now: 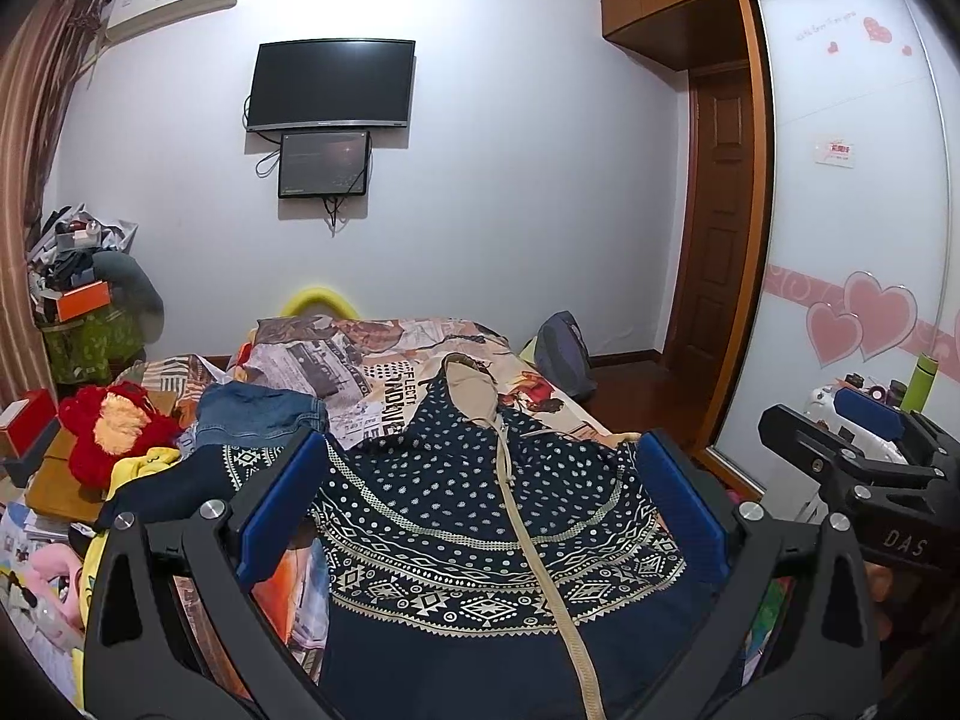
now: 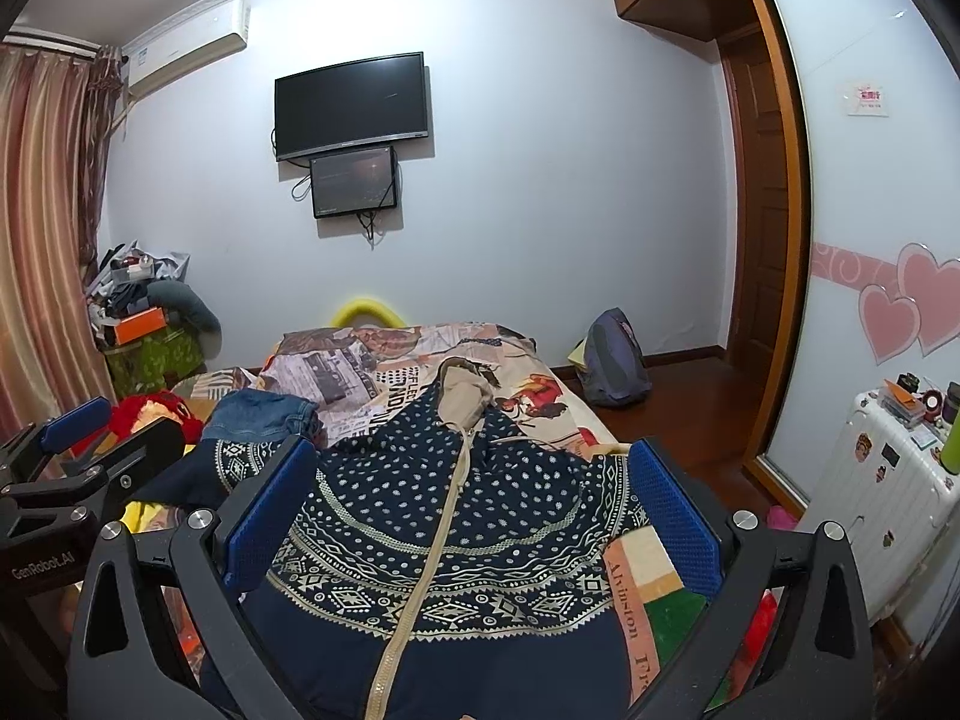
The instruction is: Fold large clothes
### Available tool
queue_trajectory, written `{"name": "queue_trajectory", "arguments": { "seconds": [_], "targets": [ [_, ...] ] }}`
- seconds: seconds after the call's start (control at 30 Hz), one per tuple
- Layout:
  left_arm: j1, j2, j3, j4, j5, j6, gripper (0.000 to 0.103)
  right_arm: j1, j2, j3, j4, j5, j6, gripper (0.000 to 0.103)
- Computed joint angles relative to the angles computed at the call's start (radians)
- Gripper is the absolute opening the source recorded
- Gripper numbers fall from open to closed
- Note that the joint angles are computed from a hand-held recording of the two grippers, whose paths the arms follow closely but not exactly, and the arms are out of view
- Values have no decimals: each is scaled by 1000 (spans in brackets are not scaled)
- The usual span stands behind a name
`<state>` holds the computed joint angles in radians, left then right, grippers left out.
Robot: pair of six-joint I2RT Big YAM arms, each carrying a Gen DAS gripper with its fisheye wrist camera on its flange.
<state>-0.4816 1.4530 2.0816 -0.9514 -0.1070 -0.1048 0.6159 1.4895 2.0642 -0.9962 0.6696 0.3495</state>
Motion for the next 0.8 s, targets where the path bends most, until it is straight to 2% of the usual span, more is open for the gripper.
{"name": "queue_trajectory", "arguments": {
  "seconds": [0.8],
  "targets": [
    [1, 18, 15, -13, -4, -6, 103, -2, 11, 21, -15, -4, 2, 103]
  ]
}}
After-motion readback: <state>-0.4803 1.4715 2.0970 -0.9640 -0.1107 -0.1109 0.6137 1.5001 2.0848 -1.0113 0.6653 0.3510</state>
